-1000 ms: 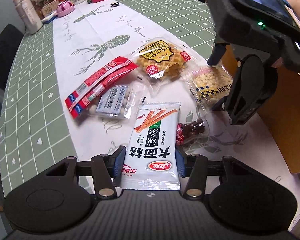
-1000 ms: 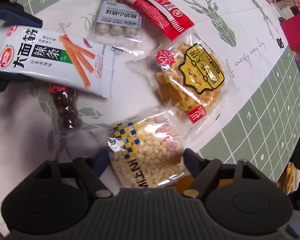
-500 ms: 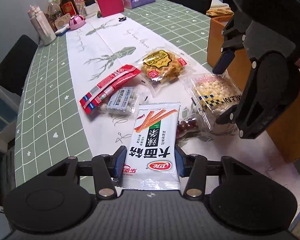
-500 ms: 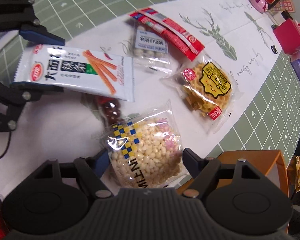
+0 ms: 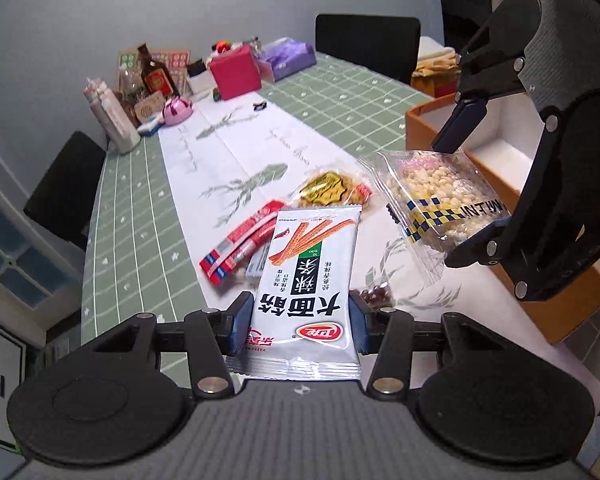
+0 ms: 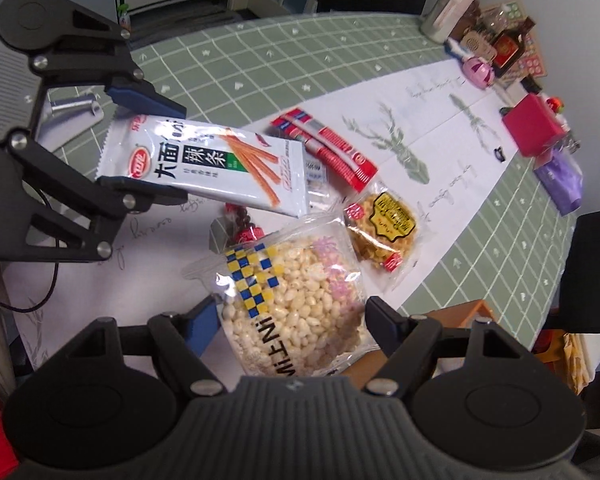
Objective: Organize snacks
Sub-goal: 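Grasp the white breadstick pack with the left gripper while the right grasps the rice-puff bag, then carry both packs over the orange box and open both grippers to drop them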
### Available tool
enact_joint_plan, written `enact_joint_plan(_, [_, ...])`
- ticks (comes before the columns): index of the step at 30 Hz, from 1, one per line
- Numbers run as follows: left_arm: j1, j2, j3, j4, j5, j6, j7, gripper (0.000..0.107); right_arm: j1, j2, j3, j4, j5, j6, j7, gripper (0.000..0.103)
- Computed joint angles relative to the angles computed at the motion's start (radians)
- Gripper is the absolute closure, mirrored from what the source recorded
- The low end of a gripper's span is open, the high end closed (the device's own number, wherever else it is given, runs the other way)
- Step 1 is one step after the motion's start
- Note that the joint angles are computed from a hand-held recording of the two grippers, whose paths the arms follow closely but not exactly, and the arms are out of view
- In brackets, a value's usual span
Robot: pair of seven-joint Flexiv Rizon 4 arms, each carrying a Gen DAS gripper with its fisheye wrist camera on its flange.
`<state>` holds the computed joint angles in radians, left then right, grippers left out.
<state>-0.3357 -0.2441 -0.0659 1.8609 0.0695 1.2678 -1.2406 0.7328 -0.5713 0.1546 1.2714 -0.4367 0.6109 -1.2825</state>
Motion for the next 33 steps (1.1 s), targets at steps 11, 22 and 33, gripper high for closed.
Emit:
enact_joint_plan(11, [-0.032,0.002,-0.06,-0.038,-0.044,0.027,0.091,0.051,-0.026,0.166,0.004,0.211,-0.095,0.006,0.106,0.027])
enact_joint_plan(22, [-0.102,-0.078,-0.096,-0.141,-0.069,0.047,0.182,0.052,-0.108,0.311,0.032,0.411,-0.162,0.014,0.247,0.027])
enact_joint_plan(33, [-0.198,-0.23,-0.044,-0.333,-0.009,-0.083,0.164,0.052,-0.192,0.328,0.036,0.536,-0.174,0.085,0.3,0.027])
